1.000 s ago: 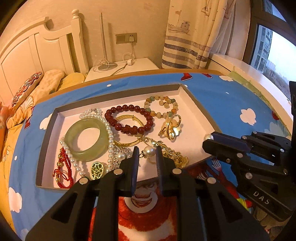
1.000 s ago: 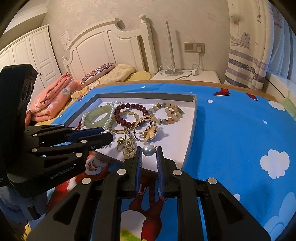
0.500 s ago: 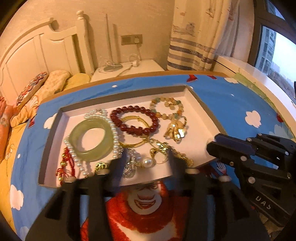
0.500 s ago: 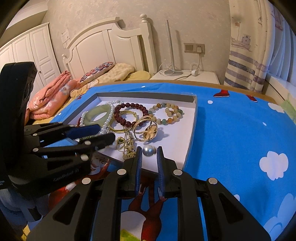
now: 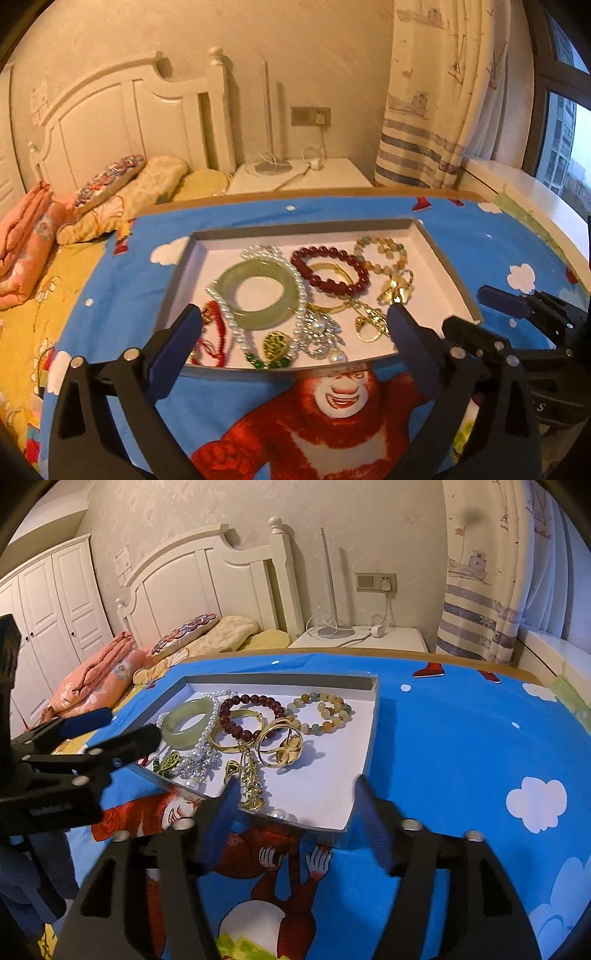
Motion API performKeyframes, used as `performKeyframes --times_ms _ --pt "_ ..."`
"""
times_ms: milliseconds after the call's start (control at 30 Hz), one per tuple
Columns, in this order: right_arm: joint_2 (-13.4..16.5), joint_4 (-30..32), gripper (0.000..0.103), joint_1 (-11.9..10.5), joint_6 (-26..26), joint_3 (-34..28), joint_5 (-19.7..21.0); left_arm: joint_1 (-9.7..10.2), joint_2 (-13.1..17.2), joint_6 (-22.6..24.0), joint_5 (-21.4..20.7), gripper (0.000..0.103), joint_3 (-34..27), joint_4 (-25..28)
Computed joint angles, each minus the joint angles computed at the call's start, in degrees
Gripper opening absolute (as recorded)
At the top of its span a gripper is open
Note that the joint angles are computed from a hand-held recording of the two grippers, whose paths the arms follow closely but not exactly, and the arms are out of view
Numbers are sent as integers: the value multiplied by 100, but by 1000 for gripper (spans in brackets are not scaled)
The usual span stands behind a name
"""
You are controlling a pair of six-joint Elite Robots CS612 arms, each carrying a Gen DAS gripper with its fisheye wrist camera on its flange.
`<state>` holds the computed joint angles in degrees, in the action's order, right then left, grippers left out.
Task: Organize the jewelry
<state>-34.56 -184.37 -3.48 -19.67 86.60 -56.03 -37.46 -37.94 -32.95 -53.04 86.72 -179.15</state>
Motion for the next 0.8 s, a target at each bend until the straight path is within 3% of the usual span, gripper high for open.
performKeyframes --times_ms 200,267,567,700,800 --pt "-75 101 87 18 143 13 -86 -2 -166 -38 -38 101 254 -418" --pt "-146 -22 87 50 173 86 -245 7 -256 -98 -18 101 382 -681" --pt "-393 -1119 87 353 305 418 -1606 86 -542 -641 108 101 839 -1556" --pt "-383 -1550 87 449 414 400 -2126 68 -564 -777 571 101 938 -1611" --pt "-403 -1516 87 449 463 339 -2081 43 -633 -631 963 101 955 -1310"
